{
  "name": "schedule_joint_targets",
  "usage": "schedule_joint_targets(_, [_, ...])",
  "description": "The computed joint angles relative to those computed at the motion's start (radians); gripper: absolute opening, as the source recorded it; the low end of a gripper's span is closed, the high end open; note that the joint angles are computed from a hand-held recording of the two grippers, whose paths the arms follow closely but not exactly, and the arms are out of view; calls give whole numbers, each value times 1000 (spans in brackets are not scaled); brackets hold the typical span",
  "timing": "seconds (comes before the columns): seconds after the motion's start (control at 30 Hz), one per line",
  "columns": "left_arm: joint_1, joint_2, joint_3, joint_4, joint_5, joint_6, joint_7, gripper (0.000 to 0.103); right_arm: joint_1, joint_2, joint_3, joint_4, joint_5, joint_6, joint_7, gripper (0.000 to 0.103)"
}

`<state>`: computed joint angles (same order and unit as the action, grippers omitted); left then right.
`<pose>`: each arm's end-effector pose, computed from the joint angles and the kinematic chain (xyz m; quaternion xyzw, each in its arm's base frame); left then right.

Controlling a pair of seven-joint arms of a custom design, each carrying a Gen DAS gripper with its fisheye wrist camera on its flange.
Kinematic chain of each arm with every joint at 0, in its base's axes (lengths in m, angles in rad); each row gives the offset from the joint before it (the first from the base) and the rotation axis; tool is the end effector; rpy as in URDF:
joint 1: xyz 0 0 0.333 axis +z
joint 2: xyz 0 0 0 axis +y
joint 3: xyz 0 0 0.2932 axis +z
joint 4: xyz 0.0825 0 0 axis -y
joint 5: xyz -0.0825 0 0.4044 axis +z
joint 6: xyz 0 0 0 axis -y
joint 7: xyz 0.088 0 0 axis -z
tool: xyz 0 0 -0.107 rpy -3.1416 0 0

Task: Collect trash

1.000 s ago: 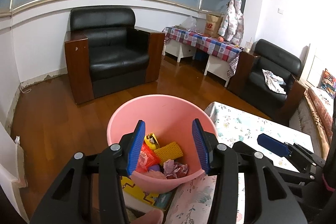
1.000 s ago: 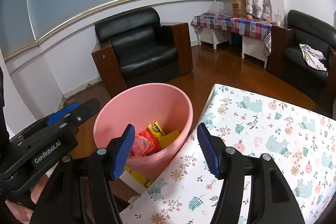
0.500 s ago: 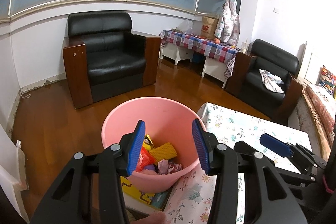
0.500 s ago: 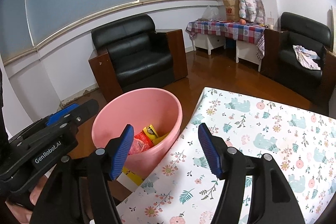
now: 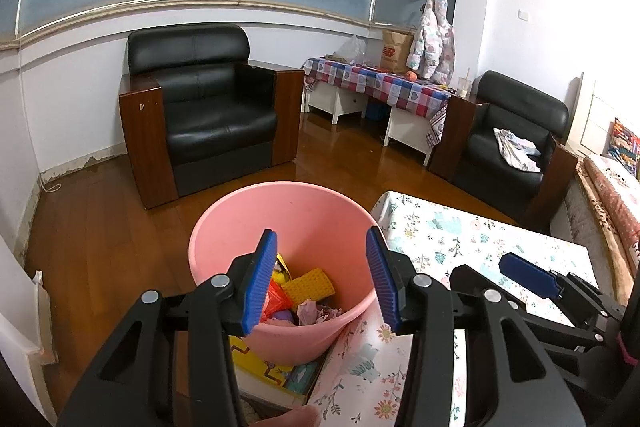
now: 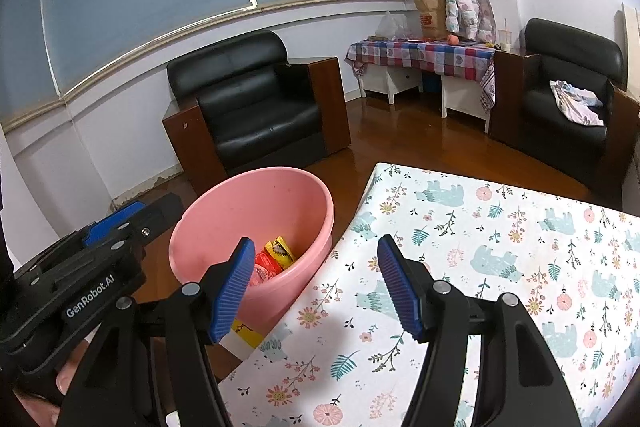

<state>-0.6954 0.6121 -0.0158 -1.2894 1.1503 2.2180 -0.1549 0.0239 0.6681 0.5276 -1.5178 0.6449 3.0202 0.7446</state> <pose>0.6032 -0.4769 0.4158 -0.7296 0.4722 -0.3205 0.3770 0.7017 0.2780 0.3634 -0.7590 0.4433 -0.1315 0.4584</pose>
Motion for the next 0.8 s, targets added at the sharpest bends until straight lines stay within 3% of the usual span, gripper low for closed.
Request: schedule_joint_targets(0.8, [-2, 4, 2, 3, 0, 7, 6, 47, -6, -8, 2, -9, 11, -3, -8, 63])
